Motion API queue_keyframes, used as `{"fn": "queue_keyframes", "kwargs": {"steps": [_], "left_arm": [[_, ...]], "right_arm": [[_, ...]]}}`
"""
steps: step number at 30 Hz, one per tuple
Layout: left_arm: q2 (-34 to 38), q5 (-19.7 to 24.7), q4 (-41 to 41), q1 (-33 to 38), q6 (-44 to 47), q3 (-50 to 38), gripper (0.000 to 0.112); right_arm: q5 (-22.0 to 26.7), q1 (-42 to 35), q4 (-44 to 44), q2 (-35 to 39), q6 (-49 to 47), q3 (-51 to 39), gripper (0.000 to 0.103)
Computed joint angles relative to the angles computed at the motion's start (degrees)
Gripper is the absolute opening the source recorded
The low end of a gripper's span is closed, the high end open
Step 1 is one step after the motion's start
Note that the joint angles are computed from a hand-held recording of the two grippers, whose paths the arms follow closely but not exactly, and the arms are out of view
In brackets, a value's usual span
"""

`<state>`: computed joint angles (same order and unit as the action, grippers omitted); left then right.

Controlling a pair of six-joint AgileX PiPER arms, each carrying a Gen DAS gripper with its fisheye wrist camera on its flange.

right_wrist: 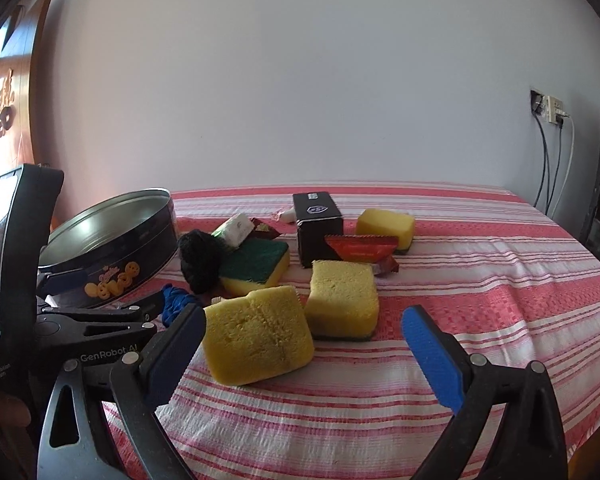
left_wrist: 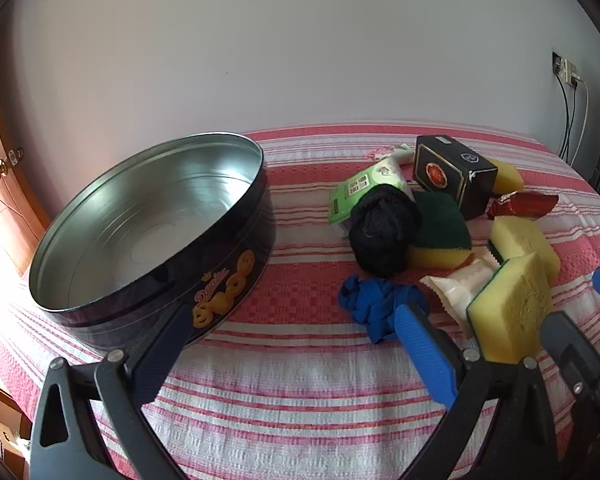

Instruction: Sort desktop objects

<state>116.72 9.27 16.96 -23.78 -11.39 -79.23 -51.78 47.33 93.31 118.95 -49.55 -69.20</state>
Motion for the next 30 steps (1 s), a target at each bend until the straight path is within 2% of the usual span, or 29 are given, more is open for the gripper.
{"fn": "queue_keyframes", "kwargs": {"steps": [2,6,8,10,13,14,15,16,17,18,22,24,27,30], "left_arm": [[0.6,0.9,-4.4,0.3,4.1,-1.2,0.102],[1.5,2.0,-5.4,0.2,4.9,-2.5,0.102],[1.5,2.1,-0.8,0.0,0.2,-2.5,0.102],[2.0,2.7,2.3,-0.1,-2.6,-3.4,0.102],[2.2,3.4,-5.9,0.6,5.0,-4.1,0.102],[2.3,3.5,-6.4,0.5,5.5,-4.2,0.102],[2.5,3.6,-5.1,0.3,4.5,-4.4,0.102],[2.6,3.6,-3.2,0.0,2.8,-4.5,0.102],[2.5,3.6,-2.1,-0.2,1.9,-4.3,0.102],[2.6,3.7,-2.0,-0.4,1.9,-4.5,0.102],[3.0,4.3,-3.5,-1.1,3.0,-5.4,0.102],[3.4,5.0,-9.1,-1.3,8.1,-6.2,0.102],[4.8,7.3,-16.0,-1.8,14.2,-8.9,0.102],[6.8,9.5,-15.6,-2.7,13.9,-11.4,0.092]], "right_arm": [[3.8,-1.3,0.5,0.5,-1.5,-0.7,0.093],[9.2,-3.9,4.4,2.2,-7.2,-3.5,0.093],[12.6,-5.1,3.2,1.9,-6.4,-3.1,0.093],[13.7,-5.7,4.0,2.3,-7.2,-3.7,0.092],[16.2,-6.8,5.0,2.4,-8.8,-4.1,0.088],[17.4,-7.0,3.3,2.1,-7.1,-3.2,0.077],[19.0,-7.3,1.4,1.7,-5.2,-2.2,0.061],[20.5,-7.6,-0.2,1.2,-3.5,-1.4,0.053],[21.6,-7.8,-1.1,0.9,-2.5,-0.7,0.039],[21.8,-7.7,-0.5,0.7,-3.0,-0.5,0.032],[19.9,-6.6,-8.3,-1.6,5.9,4.1,0.032],[17.8,-5.5,-13.0,-4.0,11.4,7.4,0.032],[14.8,-4.3,-14.8,-7.0,13.1,10.2,0.032],[11.9,-3.3,-13.1,-8.4,11.2,10.8,0.032]]}}
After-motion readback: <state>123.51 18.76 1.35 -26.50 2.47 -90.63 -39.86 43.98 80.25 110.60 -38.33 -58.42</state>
